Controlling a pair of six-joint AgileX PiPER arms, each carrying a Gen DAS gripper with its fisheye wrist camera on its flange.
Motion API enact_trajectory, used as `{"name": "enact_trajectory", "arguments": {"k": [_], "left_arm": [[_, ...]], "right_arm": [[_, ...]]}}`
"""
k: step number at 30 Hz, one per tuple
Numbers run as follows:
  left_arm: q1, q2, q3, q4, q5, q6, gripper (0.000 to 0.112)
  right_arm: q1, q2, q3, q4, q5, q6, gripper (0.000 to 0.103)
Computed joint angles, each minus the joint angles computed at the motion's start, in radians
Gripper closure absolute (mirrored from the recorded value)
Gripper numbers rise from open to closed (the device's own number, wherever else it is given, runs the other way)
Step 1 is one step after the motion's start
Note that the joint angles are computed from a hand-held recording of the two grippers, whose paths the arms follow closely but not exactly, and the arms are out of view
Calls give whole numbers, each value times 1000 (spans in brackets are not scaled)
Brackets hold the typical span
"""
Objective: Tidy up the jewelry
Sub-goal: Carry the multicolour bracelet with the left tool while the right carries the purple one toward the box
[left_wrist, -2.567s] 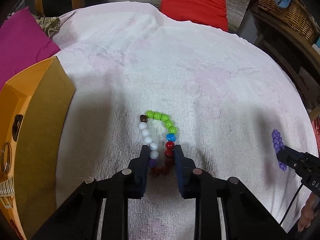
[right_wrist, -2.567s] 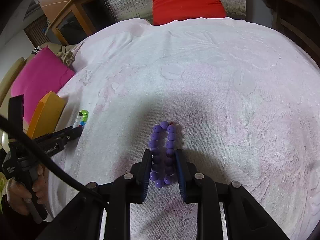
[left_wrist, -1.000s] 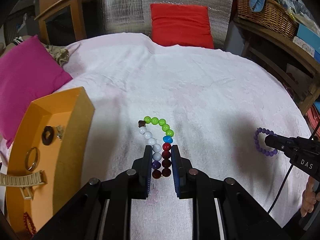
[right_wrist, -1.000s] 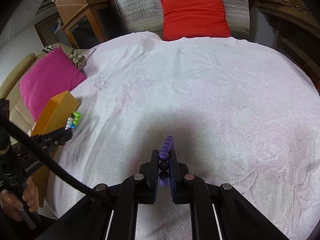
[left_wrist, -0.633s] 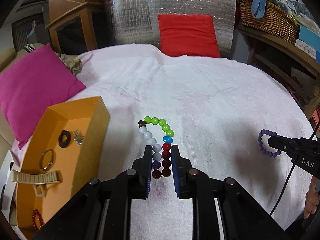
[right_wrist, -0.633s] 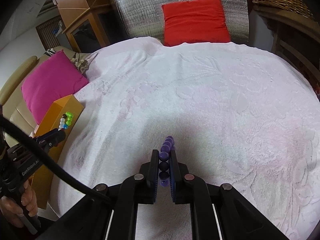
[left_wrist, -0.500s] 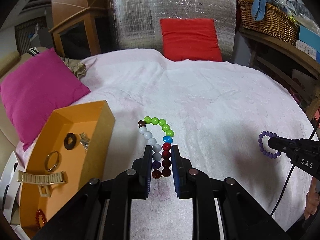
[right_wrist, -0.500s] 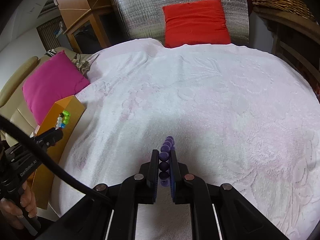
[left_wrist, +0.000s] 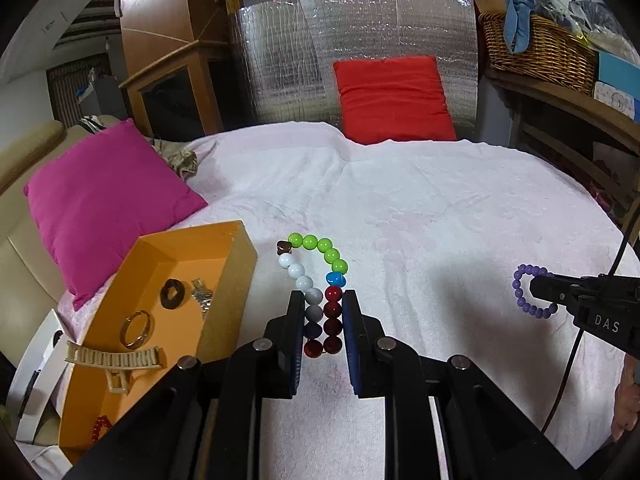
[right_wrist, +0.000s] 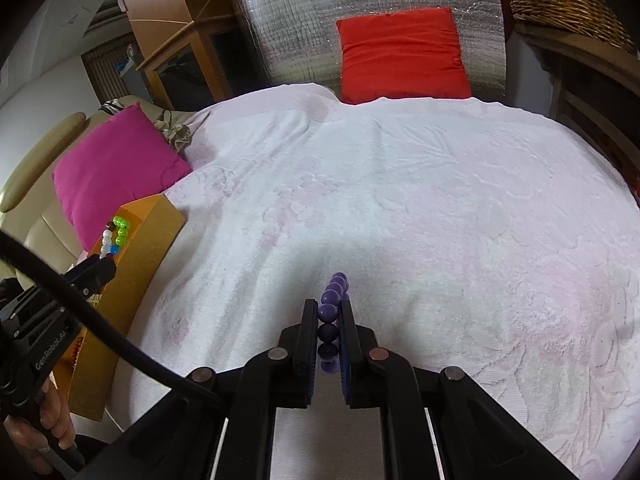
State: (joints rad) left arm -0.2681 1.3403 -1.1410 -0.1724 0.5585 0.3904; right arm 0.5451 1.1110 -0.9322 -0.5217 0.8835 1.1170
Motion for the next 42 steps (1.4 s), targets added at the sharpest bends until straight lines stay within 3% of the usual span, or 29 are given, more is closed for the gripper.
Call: {"name": "enact_trajectory", "arguments": {"k": [21,42], "left_arm": [[45,-105,83,110,-21,-119,93],[177,-117,54,-45,9,9,93]], "right_arm": [[90,43,-48,-26,-24,37,93],[154,122,-115,-43,-50,60,93]]}}
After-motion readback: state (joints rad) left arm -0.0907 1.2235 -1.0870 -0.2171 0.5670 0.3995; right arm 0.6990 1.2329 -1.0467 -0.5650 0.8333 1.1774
